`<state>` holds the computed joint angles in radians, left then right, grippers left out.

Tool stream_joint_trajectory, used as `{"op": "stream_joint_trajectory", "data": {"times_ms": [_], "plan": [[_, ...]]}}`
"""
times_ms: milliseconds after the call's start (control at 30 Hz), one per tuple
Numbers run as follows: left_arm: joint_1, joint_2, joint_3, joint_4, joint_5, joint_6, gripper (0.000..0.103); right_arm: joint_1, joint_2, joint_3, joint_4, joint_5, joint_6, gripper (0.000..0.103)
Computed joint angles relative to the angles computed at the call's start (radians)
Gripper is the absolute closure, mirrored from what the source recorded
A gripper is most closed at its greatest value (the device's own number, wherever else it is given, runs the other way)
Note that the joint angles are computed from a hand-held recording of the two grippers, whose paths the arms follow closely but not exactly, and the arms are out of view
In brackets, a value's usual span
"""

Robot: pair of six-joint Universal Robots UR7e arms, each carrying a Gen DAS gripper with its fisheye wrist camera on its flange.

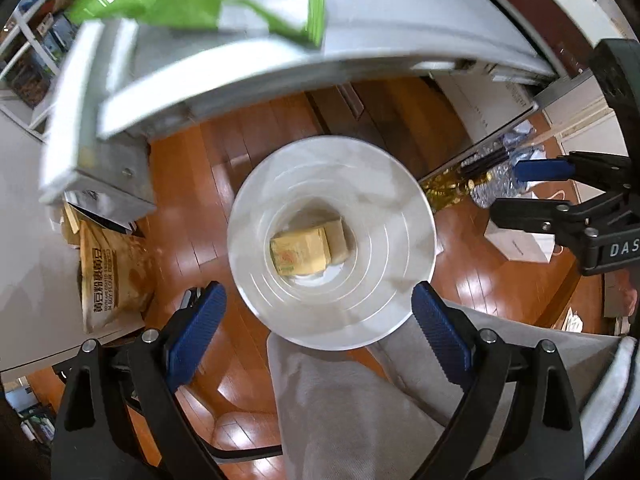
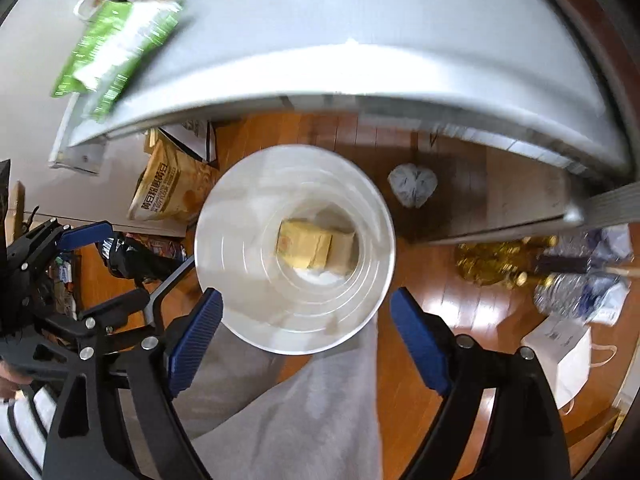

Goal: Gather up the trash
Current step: 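Open the left tool over the bin while the right tool releases the cup, then move both open tools back over the counter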

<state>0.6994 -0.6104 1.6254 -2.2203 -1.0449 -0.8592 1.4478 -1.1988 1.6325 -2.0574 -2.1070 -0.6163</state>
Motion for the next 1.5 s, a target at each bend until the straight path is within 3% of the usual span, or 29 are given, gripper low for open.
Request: {"op": "stream_joint_trajectory", "data": {"times_ms": [167,533,733,900,1000,1300,1500], "plan": [[-0.029,-0.046,0.040,-0.063,0.036,-0.047,0.008,0.051,-0.060,0.023,-0.116,0.082,-0.162,0.012],[-0.069,-0.148,0.094,-0.104,0.215,-0.194,0.008,0.149,0.041,-0.055,-0.220,0.188,-0.309,0.009],[-0.072,-0.165,0.065,-0.079,0.361,-0.251,0.008,0.182,0.051,-0.071,-0.270,0.237,-0.244,0.009],[-0.075,-0.138,-0.023,0.030,0.488,-0.237,0.008,0.187,0.040,-0.082,-0.336,0.257,-0.168,0.009],[-0.075,-0.116,-0.059,0.029,0.537,-0.189,0.008,0.184,0.031,-0.085,-0.374,0.257,-0.154,0.008],[-0.070,-0.056,-0.141,0.025,0.569,-0.100,0.008,0.153,0.008,-0.100,-0.438,0.237,-0.117,0.008],[-0.064,-0.037,-0.160,0.038,0.572,-0.077,0.008,0.136,-0.001,-0.094,-0.401,0.234,-0.118,0.008]]}}
